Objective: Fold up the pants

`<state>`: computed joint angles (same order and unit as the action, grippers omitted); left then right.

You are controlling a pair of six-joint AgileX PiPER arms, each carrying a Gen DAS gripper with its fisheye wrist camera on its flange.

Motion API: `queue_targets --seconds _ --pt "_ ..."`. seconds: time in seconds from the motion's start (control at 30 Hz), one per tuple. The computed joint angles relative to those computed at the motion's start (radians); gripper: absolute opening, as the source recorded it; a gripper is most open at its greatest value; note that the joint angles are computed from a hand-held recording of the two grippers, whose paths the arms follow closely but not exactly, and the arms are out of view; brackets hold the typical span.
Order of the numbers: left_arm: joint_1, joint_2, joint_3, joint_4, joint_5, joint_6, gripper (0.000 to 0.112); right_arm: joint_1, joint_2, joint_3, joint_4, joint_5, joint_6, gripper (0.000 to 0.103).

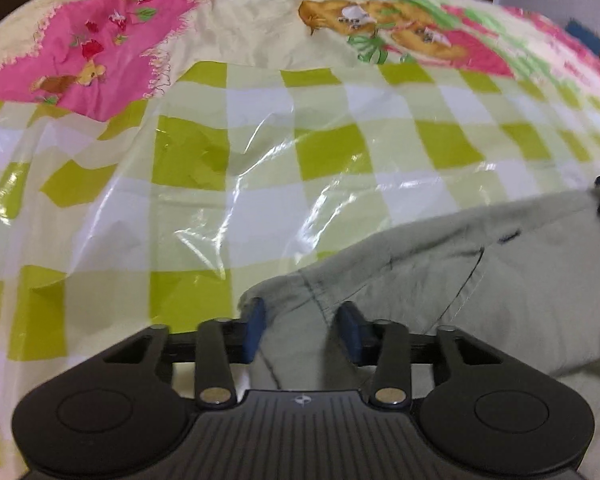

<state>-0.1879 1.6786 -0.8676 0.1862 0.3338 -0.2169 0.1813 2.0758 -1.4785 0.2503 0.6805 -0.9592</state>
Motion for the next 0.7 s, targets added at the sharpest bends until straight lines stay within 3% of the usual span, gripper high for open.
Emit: queue_targets --seconds 0.03,0.1,0.2,0.33,0.47,0.6,0.7 --pt "-0.011 -0.013 0.013 0.048 -0.002 -0.05 0.033 -0.007 -0.004 0.011 0.031 -0.002 -0.02 0.039" --pt "-0.037 -0.026 0.029 0.175 0.006 -0.185 0.026 -0.013 -0.014 0.024 0.058 0.002 -0.019 0.012" --pt "-0.077 -0.044 0.054 0.309 0.01 -0.319 0.015 -0.009 -0.064 0.106 0.087 -0.075 -0.041 0.006" --pt "-0.108 -0.05 0.058 0.45 0.027 -0.478 0.015 -0.007 -0.146 0.198 0.135 -0.16 -0.058 0.004" --pt "-0.121 -0.129 0.109 0.49 0.004 -0.529 0.015 -0.021 -0.244 0.269 0.224 -0.2 -0.119 0.003" --pt "-0.151 -0.261 0.188 0.59 0.003 -0.66 0.015 -0.073 -0.392 0.371 0.437 -0.181 -0.279 0.003" --pt "-0.187 -0.44 0.293 0.694 -0.005 -0.836 0.015 -0.112 -0.548 0.485 0.558 -0.162 -0.397 0.003"
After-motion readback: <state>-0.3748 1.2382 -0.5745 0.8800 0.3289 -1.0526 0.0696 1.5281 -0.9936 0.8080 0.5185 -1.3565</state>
